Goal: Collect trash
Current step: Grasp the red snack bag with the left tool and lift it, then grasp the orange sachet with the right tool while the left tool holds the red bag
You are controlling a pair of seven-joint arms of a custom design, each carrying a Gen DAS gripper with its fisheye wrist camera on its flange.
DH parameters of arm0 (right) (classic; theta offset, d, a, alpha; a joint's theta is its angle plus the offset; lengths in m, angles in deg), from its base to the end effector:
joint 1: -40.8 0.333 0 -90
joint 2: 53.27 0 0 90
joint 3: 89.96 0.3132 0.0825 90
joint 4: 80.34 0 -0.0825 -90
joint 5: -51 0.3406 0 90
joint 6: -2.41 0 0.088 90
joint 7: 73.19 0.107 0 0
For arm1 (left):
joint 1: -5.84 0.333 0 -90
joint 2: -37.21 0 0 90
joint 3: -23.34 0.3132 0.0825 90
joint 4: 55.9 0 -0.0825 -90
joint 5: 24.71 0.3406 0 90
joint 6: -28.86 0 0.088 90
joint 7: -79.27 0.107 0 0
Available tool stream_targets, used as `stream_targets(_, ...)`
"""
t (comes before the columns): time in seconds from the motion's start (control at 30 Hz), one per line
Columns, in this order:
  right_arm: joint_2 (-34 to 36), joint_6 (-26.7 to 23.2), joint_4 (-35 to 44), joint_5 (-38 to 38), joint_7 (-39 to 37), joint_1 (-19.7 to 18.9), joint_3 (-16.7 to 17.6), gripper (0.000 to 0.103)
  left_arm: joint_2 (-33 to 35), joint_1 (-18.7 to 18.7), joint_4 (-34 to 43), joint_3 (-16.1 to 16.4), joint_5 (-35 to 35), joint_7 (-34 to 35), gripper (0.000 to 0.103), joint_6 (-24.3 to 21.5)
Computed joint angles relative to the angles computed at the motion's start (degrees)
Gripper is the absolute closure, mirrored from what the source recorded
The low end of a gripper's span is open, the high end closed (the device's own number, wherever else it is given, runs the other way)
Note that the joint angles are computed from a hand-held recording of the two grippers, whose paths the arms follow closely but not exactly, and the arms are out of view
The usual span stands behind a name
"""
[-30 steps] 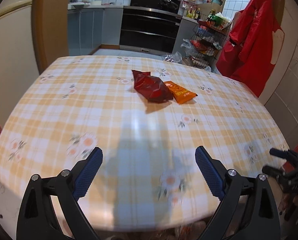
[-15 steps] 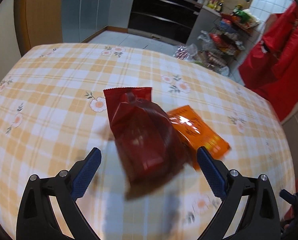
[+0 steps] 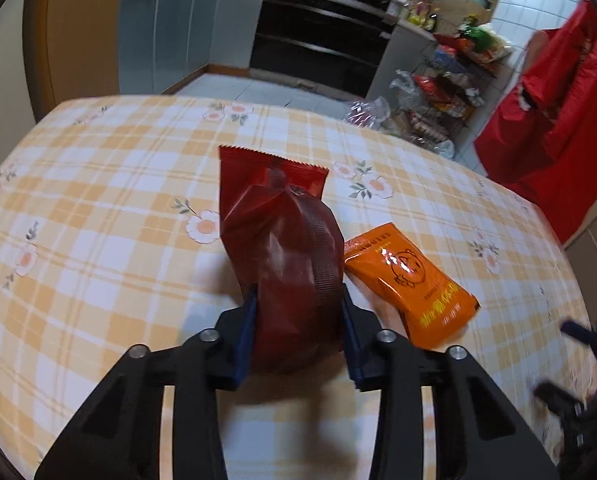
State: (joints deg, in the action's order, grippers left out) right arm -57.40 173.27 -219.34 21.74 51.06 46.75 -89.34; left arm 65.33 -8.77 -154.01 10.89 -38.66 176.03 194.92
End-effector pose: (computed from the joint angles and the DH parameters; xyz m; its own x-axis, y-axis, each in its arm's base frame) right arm 0.4800 0.0897 0.4283 -0.0060 -1.0000 0.0066 -0.7947 0.0007 -0.6070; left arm 0.6213 -0.2729 0.4131 -0.3744 -0.9005 0.2211 -0.7610 0.1622 -0.6282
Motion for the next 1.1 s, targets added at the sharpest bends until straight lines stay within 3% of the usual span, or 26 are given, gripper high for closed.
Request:
stream_targets(0.13, 5.95, 1.64, 6.04, 2.23, -4.93, 1.23, 0.12, 0.006, -3.7, 5.69, -5.74, -4.98, -4.17, 7.79, 0.07, 3.54)
stream_targets(0.27, 12.5, 1.67, 13.24, 4.92, -9.1, 2.8, 0.25, 0.006, -6.74, 9.83, -9.54, -7.95, -10.61, 13.37, 0.07, 4.39)
stream_targets(0.5, 24.24, -9.01, 29.86, 11.52, -15.05, 4.65, 1.77, 0.006, -12.38, 13.85, -15.02, -9.62, -23.04, 23.35, 0.07, 4.02)
stream_targets(0.67, 29.25, -15.79, 37.14, 14.32, -15.51, 5.58, 1.21, 0.009, -15.41, 13.74, -17.59, -8.95, -30.82, 30.19, 0.07, 3.35)
stream_targets(0.73, 29.71, -16.22, 37.68, 17.96, -16.68, 4.18, 2.55, 0.03, -16.57, 13.09, -18.56, -8.35, -33.16, 32.48, 0.07, 3.31)
stream_targets(0.8, 28.95, -16.57, 37.25, 17.85, -14.65, 5.11, 1.38, 0.037, -17.7, 12.31, -19.45, -7.6, -35.24, 34.69, 0.07, 3.27)
stream_targets(0.87, 27.51, -16.7, 35.66, 19.05, -15.47, 4.64, 2.05, 0.039, -19.0, 11.55, -20.55, -6.93, -37.71, 37.31, 0.07, 3.48)
stream_targets(1.1, 18.89, -11.92, 25.44, 11.74, -8.83, 7.8, -1.0, 0.04, -25.3, 7.66, -26.06, -3.96, -46.11, 43.82, 0.07, 3.24)
